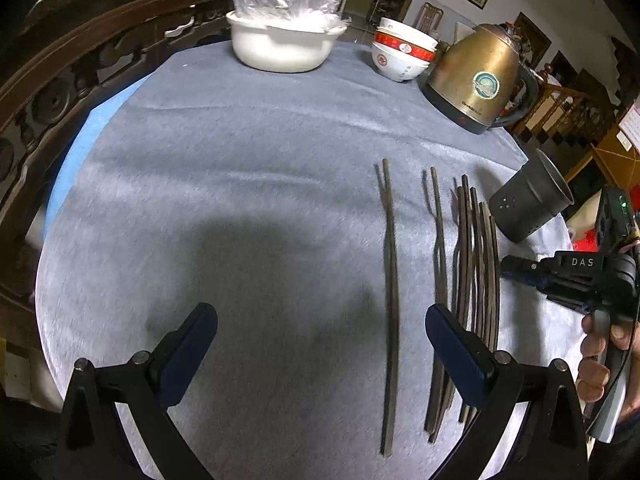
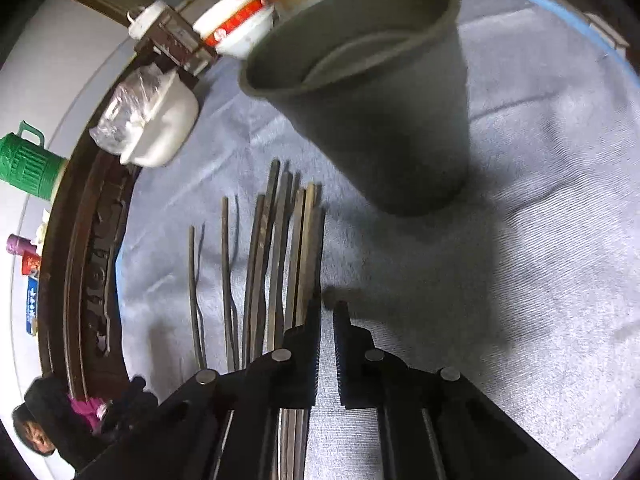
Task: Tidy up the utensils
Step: 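Lower the right tool onto one dark chopstick and close on it, then close the left tool on another chopstick while the right tool holds its chopstick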
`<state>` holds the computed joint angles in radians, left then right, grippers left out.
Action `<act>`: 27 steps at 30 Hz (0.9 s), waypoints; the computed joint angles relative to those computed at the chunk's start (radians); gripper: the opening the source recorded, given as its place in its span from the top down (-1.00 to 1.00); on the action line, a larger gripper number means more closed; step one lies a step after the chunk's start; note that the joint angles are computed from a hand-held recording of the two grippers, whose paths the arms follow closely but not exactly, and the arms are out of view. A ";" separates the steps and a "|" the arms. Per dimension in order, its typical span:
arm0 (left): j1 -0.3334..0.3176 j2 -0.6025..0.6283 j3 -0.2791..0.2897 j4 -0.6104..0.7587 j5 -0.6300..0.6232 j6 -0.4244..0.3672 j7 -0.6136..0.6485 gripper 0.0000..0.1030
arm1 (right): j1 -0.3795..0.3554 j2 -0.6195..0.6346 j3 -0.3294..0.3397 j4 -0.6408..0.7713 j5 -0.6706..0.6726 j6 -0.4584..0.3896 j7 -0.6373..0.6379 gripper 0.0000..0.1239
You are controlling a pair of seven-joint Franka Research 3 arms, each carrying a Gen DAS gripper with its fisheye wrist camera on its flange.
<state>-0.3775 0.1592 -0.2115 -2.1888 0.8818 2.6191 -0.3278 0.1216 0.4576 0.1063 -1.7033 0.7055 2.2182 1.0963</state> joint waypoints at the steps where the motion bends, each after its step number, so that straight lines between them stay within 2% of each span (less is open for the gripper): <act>1: 0.002 0.005 -0.001 0.010 -0.008 -0.007 0.019 -1.00 | -0.013 0.006 0.005 0.003 0.023 -0.019 -0.001 0.81; 3: -0.001 0.012 0.000 0.024 -0.006 -0.020 0.027 -1.00 | -0.036 0.014 0.012 0.002 0.074 -0.053 -0.001 0.74; 5: -0.002 0.018 0.001 0.030 -0.010 -0.020 0.028 -1.00 | -0.041 0.015 0.015 -0.003 0.097 -0.054 -0.018 0.40; 7: -0.001 0.024 0.002 0.032 -0.025 -0.015 0.035 -1.00 | -0.038 0.014 0.013 -0.002 0.101 -0.047 -0.029 0.40; 9: -0.002 0.033 0.003 0.041 -0.037 -0.017 0.044 -1.00 | -0.034 0.011 0.013 -0.007 0.105 -0.031 -0.045 0.46; 10: -0.004 0.034 0.004 0.042 -0.040 -0.017 0.045 -1.00 | -0.033 0.010 0.012 -0.008 0.105 -0.029 -0.045 0.81; 11: -0.005 0.034 0.006 0.042 -0.040 -0.017 0.046 -1.00 | -0.033 0.013 0.010 -0.007 0.104 -0.031 -0.043 0.90; 16: -0.009 0.037 0.009 0.049 -0.043 -0.021 0.051 -1.00 | -0.038 0.002 0.006 -0.010 0.104 -0.027 -0.068 0.90; 20: -0.003 0.055 0.010 0.075 -0.065 -0.023 0.091 -1.00 | -0.020 -0.005 -0.006 0.004 0.048 -0.014 -0.068 0.90; 24: 0.015 0.102 0.000 0.134 -0.175 -0.045 0.228 -1.00 | 0.003 0.006 -0.023 0.039 -0.048 -0.020 -0.048 0.90; 27: 0.031 0.147 -0.009 0.196 -0.295 -0.088 0.357 -1.00 | 0.005 0.007 -0.024 0.029 -0.059 0.014 -0.021 0.85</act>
